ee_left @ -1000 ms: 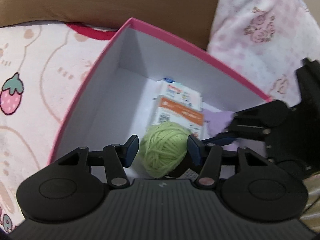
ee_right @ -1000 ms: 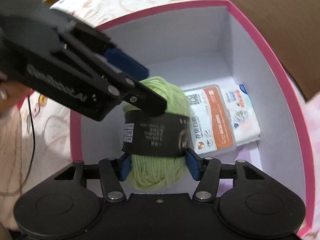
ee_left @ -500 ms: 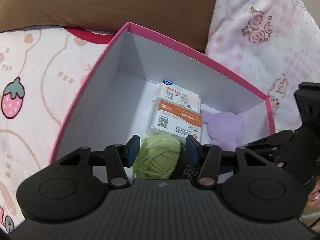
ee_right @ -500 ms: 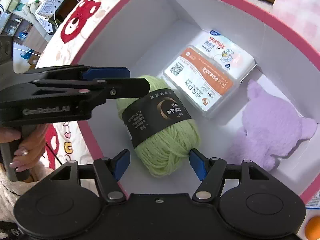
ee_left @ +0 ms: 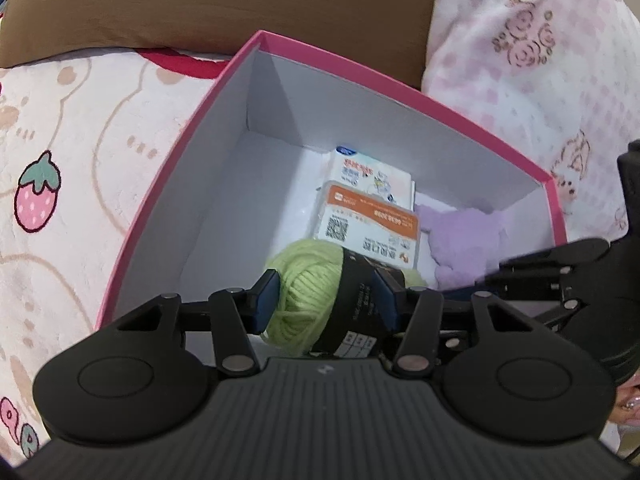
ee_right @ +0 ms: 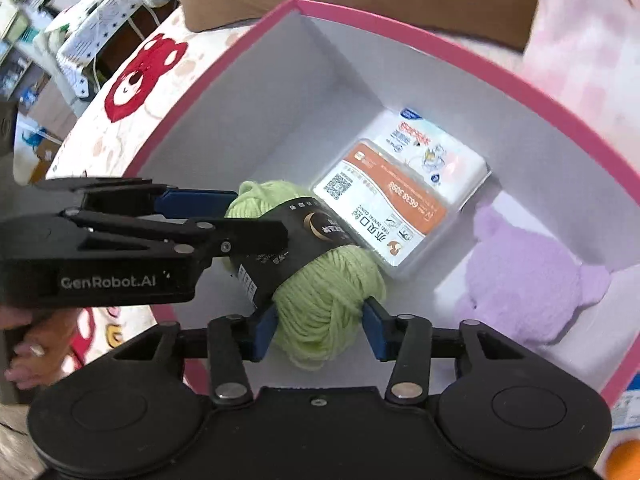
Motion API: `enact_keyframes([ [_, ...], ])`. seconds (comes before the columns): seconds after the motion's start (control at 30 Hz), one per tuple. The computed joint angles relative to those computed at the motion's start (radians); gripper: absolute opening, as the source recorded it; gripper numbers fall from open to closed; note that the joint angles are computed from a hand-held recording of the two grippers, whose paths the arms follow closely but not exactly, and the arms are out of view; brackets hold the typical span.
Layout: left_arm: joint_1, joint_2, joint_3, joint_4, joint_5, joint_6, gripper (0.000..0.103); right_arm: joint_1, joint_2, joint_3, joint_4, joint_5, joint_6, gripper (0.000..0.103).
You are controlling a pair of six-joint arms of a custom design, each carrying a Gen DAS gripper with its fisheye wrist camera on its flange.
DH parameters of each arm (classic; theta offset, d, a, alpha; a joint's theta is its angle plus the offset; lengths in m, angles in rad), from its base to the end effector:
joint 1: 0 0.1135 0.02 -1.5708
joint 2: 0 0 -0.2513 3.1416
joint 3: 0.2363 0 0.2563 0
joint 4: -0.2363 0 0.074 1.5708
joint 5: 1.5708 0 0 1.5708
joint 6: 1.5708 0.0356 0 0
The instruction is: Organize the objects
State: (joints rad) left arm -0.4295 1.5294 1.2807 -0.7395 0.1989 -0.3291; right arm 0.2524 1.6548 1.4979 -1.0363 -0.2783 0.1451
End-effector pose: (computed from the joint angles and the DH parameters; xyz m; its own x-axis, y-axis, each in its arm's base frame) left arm 0.2933 -0.1421 0.2705 -0.8823 0.0557 -0.4673 0.2345 0.9130 -0.3340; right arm 0.3234 0.0935 0.2836 -0.9395 -0.0987 -0.3279 -0.2045 0.9298 0.3060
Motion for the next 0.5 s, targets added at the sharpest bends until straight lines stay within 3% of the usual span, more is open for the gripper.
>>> enact_keyframes([
  [0.13,-0.007,-0.018,-0.005,-0.027,0.023,0.008,0.05,0.015,-0.064,-0.071,0.033,0.021,0.007,0.05],
  [0.2,0.0,-0.019,0.002,-0.033,0.05,0.001,0.05,0.017,-0.04,-0.04,-0.003,-0.003,0.031,0.051],
  [0.3,-0.015,-0.039,0.021,-0.041,0.007,-0.018,0.05,0.007,-0.108,-0.063,0.015,0.013,0.073,0.053],
  [0.4,-0.036,-0.072,0.048,-0.074,-0.002,-0.016,0.05,0.033,-0.16,-0.04,-0.032,0.099,0.045,0.054],
  [0.5,-0.091,-0.086,0.102,-0.149,-0.082,-0.002,0.051,0.085,-0.21,-0.011,-0.094,0.226,-0.019,0.055],
])
